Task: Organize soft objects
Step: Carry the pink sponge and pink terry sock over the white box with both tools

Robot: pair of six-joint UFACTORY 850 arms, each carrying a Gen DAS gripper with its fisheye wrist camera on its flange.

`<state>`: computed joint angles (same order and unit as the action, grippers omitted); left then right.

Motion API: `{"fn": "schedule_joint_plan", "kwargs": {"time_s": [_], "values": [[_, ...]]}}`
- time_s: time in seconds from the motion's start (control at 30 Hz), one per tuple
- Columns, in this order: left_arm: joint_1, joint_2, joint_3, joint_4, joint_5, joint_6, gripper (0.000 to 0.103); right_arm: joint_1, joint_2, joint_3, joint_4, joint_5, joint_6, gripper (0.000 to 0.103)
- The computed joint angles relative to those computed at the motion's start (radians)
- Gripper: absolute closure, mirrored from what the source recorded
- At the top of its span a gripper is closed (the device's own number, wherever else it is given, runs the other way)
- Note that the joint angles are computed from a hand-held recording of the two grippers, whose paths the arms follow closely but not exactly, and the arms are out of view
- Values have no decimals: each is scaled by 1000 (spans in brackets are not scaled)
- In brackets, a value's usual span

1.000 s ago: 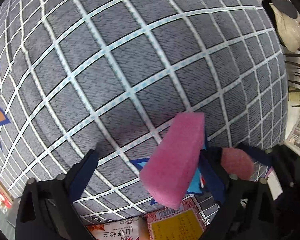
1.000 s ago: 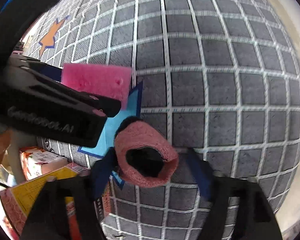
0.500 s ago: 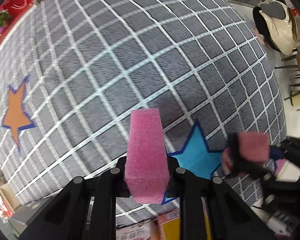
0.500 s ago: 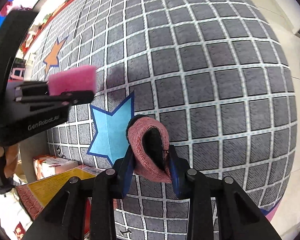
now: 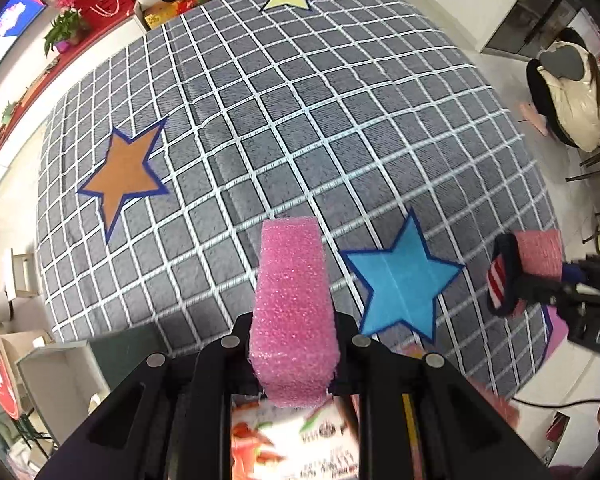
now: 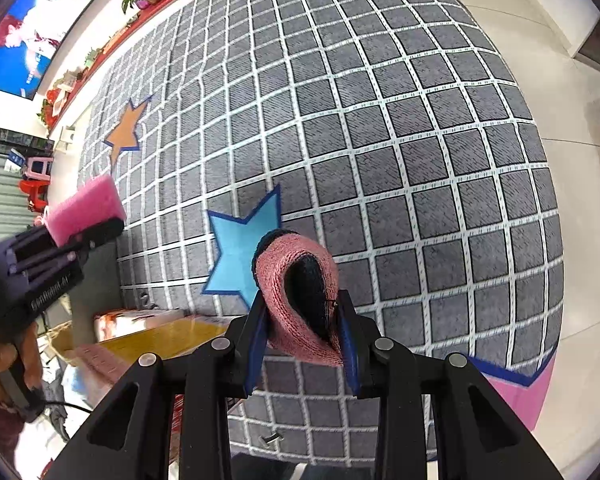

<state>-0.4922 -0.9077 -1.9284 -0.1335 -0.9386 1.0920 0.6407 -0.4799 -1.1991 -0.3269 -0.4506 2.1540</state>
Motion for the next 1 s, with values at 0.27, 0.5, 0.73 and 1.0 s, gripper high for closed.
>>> {"fn": "schedule_joint_plan", "kwargs": {"time_s": [0.27, 0.5, 0.73, 1.0], "values": [[89, -34, -109, -74, -69, 114, 81, 23, -11, -113, -35, -129, -4, 69], [146, -24, -130, -135, -90, 130, 81, 23, -57, -243, -52, -239, -69, 69], [200, -42, -192, -180, -123, 125, 81, 20, -143, -421, -44, -331, -194, 69], [260, -103, -317, -204, -170, 76, 81, 11, -270, -656, -20, -424, -360, 69]]}}
